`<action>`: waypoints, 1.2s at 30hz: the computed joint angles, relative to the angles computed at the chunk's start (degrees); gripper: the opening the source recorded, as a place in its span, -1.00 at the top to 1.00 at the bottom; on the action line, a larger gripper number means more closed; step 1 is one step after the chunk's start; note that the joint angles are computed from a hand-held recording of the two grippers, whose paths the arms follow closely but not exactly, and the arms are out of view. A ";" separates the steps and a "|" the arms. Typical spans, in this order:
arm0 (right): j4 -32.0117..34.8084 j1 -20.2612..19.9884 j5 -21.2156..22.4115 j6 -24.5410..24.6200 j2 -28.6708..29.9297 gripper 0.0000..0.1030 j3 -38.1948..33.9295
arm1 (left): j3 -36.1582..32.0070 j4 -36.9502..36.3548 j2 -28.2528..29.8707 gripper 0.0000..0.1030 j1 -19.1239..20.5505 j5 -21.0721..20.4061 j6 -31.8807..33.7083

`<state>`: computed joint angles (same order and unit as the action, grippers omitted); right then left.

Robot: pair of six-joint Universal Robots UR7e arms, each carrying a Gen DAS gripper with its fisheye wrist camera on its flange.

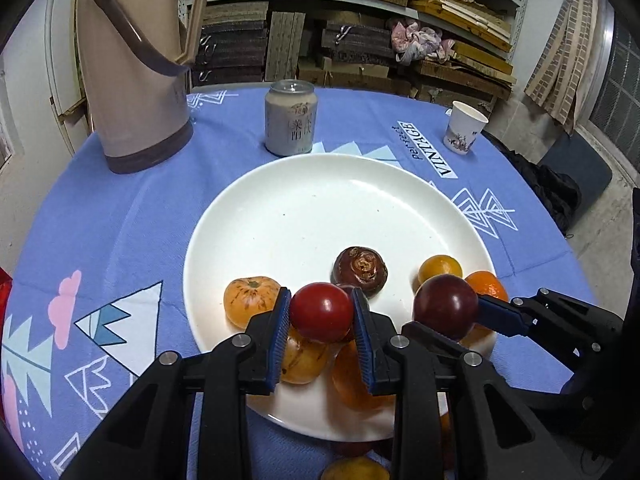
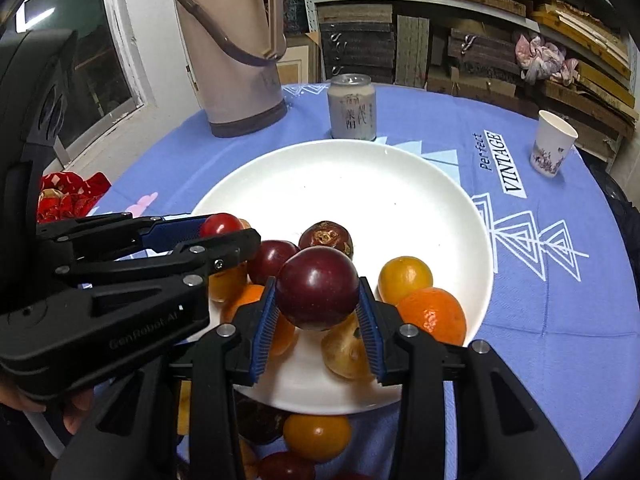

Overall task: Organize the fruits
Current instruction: 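Carry the plum and tomato onto the white plate and open both tools, then grasp a dark brown mangosteen with the right tool while the left tool reaches the pile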

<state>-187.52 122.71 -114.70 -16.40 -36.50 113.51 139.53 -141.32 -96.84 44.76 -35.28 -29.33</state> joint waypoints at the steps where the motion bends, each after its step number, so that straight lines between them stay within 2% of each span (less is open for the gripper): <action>1: -0.02 -0.07 0.08 -0.02 0.13 0.26 -0.03 | 0.14 -0.36 0.06 0.41 -0.06 0.21 0.05; 2: -0.31 -0.15 0.06 -0.06 0.34 0.24 -0.07 | 0.24 -0.52 0.12 0.39 -0.08 0.42 -0.09; 4: -0.52 -0.38 0.18 0.16 0.37 0.24 0.08 | 0.21 1.06 -0.16 -0.07 -0.37 1.11 -1.68; 5: -0.46 -0.61 0.58 0.57 0.18 0.23 0.35 | 0.65 0.99 -0.46 -0.15 -0.94 1.90 -1.93; 9: -2.11 -0.83 1.32 0.84 -1.05 0.16 2.20 | 1.61 3.56 -2.99 -0.30 -3.00 3.28 -3.10; 15: -5.54 -0.19 2.51 1.71 -4.01 0.08 5.57 | 2.38 11.10 -8.66 -0.38 -5.78 3.98 -10.08; 18: -6.51 -0.18 3.80 2.84 -6.45 0.01 8.45 | 2.96 18.54 -12.73 -0.39 -8.68 5.01 -14.42; 21: -8.50 0.01 3.97 3.04 -8.70 -0.08 11.74 | 3.36 29.49 -17.74 -0.40 -12.28 5.82 -20.82; 23: -10.25 0.09 3.88 3.70 -10.27 -0.18 14.20 | 3.33 37.73 -21.00 -0.44 -14.79 5.69 -26.08; 25: -11.42 -0.10 4.29 4.44 -12.01 -0.18 16.69 | 3.23 46.51 -24.06 -0.63 -17.60 5.36 -32.04; 27: -12.39 -0.08 4.19 4.82 -13.14 -0.18 18.58 | 2.95 56.65 -26.95 -0.63 -21.15 5.12 -38.95; 30: -13.93 -0.37 4.55 6.21 -15.04 -0.20 21.87 | 2.71 67.44 -29.76 -0.63 -25.51 4.07 -46.58; 34: -17.01 -1.23 6.20 7.91 -16.68 -0.33 26.08 | 3.00 75.29 -31.79 -0.65 -29.44 1.38 -51.68; 36: -17.46 -1.39 6.62 8.49 -16.83 -0.33 27.24 | 3.24 77.50 -31.76 -0.65 -30.49 0.45 -53.10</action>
